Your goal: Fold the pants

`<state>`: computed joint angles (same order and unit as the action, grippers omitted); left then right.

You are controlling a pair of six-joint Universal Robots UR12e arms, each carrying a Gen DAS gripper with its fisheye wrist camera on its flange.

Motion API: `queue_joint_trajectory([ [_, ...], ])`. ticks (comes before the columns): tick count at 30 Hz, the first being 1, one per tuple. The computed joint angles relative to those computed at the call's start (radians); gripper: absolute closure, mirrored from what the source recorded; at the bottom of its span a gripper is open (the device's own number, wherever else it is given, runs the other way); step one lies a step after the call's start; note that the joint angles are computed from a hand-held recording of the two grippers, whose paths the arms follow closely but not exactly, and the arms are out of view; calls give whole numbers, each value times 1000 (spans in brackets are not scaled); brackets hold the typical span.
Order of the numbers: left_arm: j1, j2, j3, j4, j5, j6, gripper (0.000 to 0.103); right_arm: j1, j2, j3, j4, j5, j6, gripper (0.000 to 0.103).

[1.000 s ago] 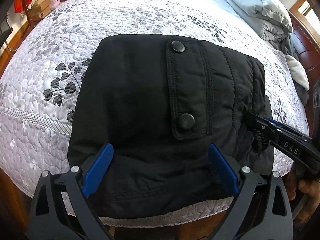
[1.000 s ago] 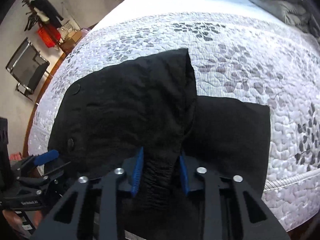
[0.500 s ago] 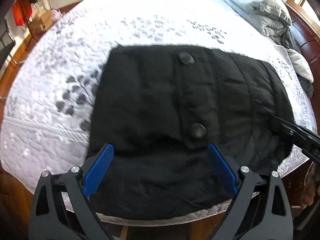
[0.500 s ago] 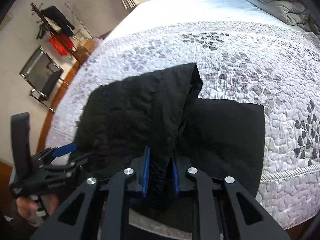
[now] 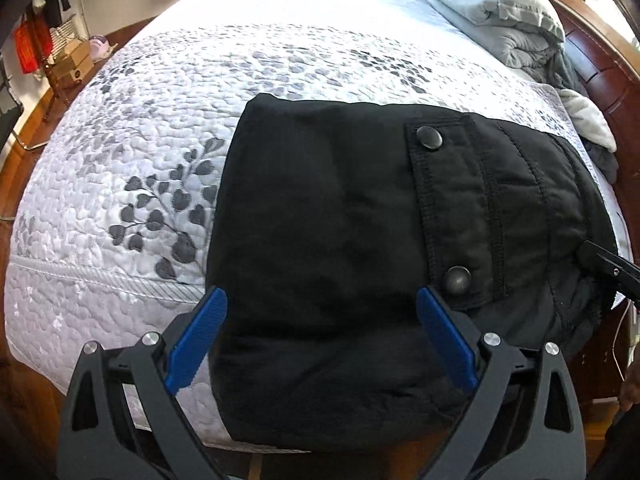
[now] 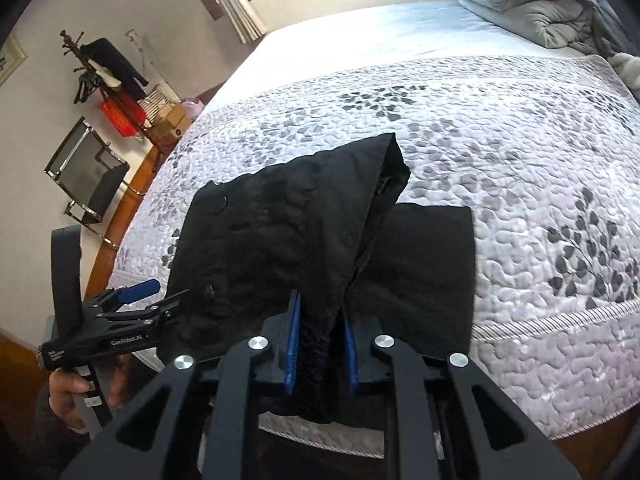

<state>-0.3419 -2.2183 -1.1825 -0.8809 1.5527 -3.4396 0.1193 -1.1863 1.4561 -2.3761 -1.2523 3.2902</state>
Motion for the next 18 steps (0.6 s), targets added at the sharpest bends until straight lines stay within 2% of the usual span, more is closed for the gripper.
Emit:
queue_joint_trajectory([
  [4, -9, -8, 12, -10, -4, 22, 8, -13, -10, 22, 7, -23, 23, 85],
  [14, -23, -15, 21, -40, -1, 70, 8, -44, -7, 61, 9, -19, 80, 84],
  [18, -23, -23, 31, -64, -4, 76, 8, -43, 6, 59, 24, -47, 84, 83],
])
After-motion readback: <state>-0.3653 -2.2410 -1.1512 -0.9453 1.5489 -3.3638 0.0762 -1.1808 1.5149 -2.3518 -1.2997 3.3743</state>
